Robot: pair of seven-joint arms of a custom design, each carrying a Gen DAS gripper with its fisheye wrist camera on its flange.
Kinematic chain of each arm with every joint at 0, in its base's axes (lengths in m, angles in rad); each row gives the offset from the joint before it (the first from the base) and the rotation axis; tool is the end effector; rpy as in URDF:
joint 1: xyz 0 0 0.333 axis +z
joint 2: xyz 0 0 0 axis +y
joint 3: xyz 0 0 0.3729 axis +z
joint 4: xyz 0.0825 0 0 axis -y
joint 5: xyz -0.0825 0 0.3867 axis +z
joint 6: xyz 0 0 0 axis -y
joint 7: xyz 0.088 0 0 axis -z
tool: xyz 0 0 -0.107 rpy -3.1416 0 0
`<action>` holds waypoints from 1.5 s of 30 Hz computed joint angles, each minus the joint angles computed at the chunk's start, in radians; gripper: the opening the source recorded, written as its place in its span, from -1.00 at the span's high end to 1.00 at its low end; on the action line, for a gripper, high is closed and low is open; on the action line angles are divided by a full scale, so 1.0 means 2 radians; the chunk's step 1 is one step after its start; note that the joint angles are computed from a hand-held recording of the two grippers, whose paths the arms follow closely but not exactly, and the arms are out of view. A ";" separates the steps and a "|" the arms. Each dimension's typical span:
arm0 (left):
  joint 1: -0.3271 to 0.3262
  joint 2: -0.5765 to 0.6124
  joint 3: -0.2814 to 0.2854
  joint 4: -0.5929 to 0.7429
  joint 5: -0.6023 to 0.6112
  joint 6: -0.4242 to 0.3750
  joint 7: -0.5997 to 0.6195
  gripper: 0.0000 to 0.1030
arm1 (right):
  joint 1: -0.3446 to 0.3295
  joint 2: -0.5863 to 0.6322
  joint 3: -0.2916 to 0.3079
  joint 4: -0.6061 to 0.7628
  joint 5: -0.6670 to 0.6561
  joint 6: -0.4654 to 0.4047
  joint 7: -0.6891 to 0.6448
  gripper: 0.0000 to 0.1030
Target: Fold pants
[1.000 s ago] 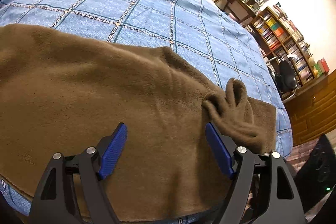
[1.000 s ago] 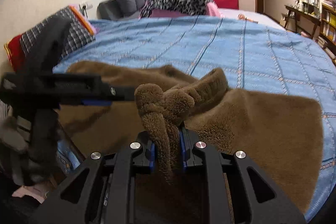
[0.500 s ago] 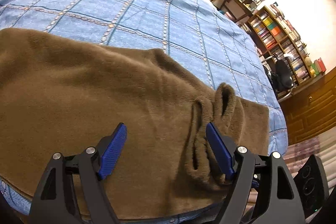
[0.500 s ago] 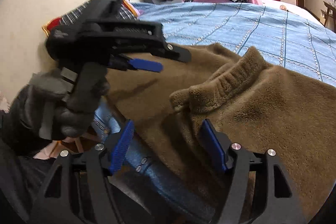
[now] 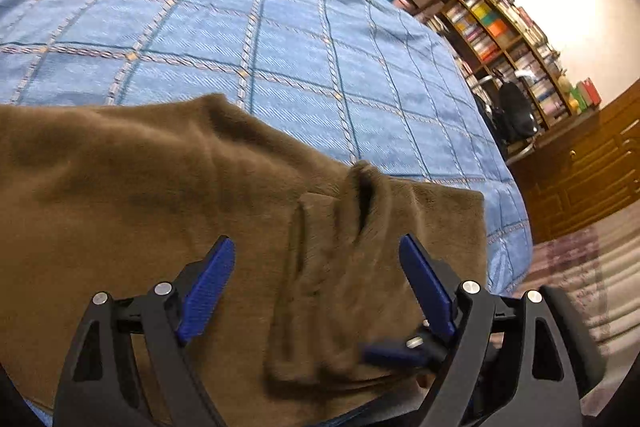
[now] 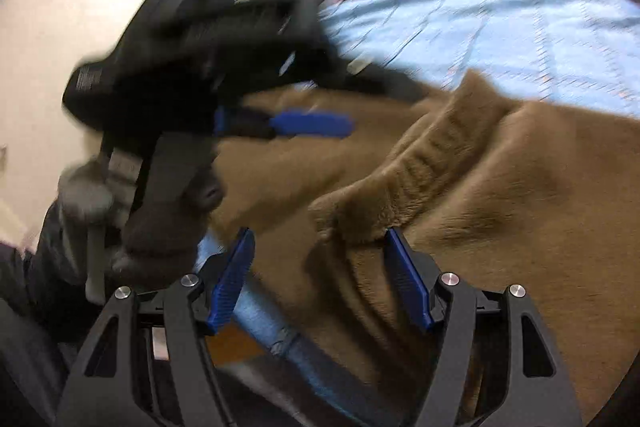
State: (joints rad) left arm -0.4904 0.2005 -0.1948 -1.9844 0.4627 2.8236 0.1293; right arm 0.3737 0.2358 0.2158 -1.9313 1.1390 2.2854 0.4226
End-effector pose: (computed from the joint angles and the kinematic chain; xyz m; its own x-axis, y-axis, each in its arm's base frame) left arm 0.4942 -0.4217 0.4920 0.2210 -0.8455 0.4861 -0.8061 -0.4389 -0.3970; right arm 0.5261 0.3659 0.4470 0.8003 -0.2975 -0.5206 -0.5931 -0.5199 -0.6147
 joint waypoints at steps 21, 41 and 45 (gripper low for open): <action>-0.010 0.021 -0.001 -0.004 -0.160 0.037 0.125 0.50 | -0.041 -0.032 -0.028 -0.037 0.045 -0.061 -0.040 -0.35; 0.011 -0.033 -0.014 -0.045 0.012 -0.068 -0.039 -0.18 | -0.053 -0.010 -0.032 -0.038 0.016 0.152 0.033 -0.22; 0.005 -0.049 -0.019 -0.032 0.068 -0.121 -0.080 -0.20 | -0.053 -0.022 -0.025 -0.034 0.036 0.165 0.036 -0.22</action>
State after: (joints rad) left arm -0.4806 0.1017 -0.2334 -2.0490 0.5979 2.5811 -0.0309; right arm 0.2680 0.1927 0.1652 -1.9998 1.2113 2.6155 0.4948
